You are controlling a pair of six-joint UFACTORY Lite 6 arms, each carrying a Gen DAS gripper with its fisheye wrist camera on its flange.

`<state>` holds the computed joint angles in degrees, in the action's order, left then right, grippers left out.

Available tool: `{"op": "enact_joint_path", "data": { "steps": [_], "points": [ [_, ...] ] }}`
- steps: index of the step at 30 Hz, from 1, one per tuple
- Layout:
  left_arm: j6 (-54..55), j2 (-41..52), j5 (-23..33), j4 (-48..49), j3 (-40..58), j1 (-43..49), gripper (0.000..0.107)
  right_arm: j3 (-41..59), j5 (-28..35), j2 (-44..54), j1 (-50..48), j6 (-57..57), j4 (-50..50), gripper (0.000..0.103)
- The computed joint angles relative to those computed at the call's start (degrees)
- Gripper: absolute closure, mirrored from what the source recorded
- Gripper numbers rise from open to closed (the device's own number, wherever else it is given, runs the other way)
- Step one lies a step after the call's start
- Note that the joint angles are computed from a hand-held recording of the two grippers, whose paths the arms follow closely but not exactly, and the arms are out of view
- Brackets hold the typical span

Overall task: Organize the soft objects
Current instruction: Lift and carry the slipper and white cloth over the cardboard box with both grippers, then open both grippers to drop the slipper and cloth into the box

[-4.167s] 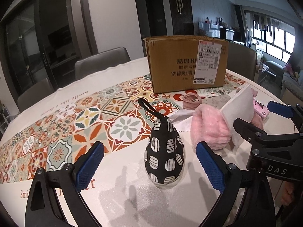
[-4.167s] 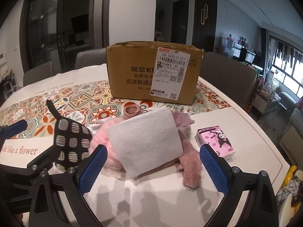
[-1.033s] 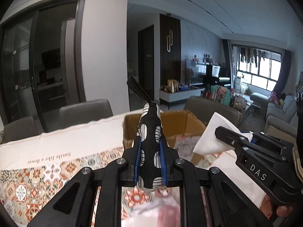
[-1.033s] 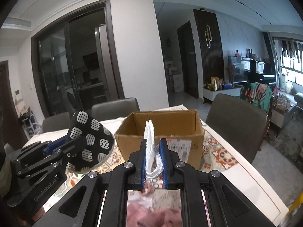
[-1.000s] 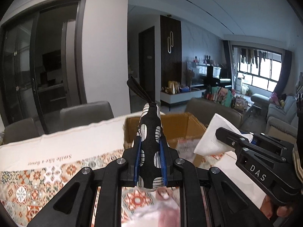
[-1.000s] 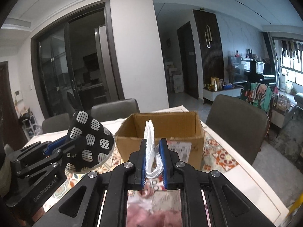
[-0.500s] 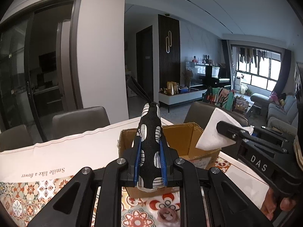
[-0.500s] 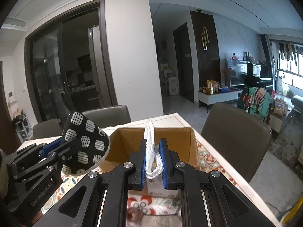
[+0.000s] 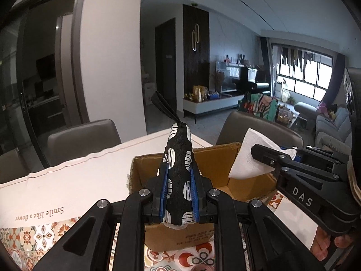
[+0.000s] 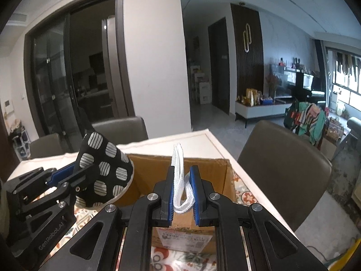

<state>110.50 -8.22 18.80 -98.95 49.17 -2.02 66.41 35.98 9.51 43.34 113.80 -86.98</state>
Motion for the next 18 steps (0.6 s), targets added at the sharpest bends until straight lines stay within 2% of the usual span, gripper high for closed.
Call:
{"op": "enact_joint_path", "data": {
  "steps": [8, 11, 12, 13, 16, 18],
  "points": [
    [-10.4, 10.0, -0.8, 12.1, 7.1, -1.9, 0.086, 5.7, -6.7, 7.8, -5.5, -7.6, 6.5, 0.089],
    [-11.0, 10.8, -1.6, 13.0, 7.4, -2.5, 0.077, 6.2, -7.8, 9.1, -6.3, -9.5, 7.7, 0.087],
    [-10.1, 10.6, -1.7, 12.3, 7.0, -2.5, 0.071, 6.2, -7.9, 9.3, -6.4, -9.7, 7.9, 0.087],
    [-9.4, 10.5, -1.7, 11.7, 6.9, -2.4, 0.064, 6.3, -8.3, 9.6, -6.8, -10.2, 8.3, 0.085],
    [-6.8, 9.3, -2.4, 9.1, 5.8, -2.3, 0.063, 6.6, -9.2, 9.8, -6.8, -10.5, 8.6, 0.068],
    [-9.0, 8.4, -2.3, 11.3, 5.4, -1.7, 0.063, 6.1, -7.8, 9.6, -6.3, -8.9, 7.4, 0.067]
  ]
}}
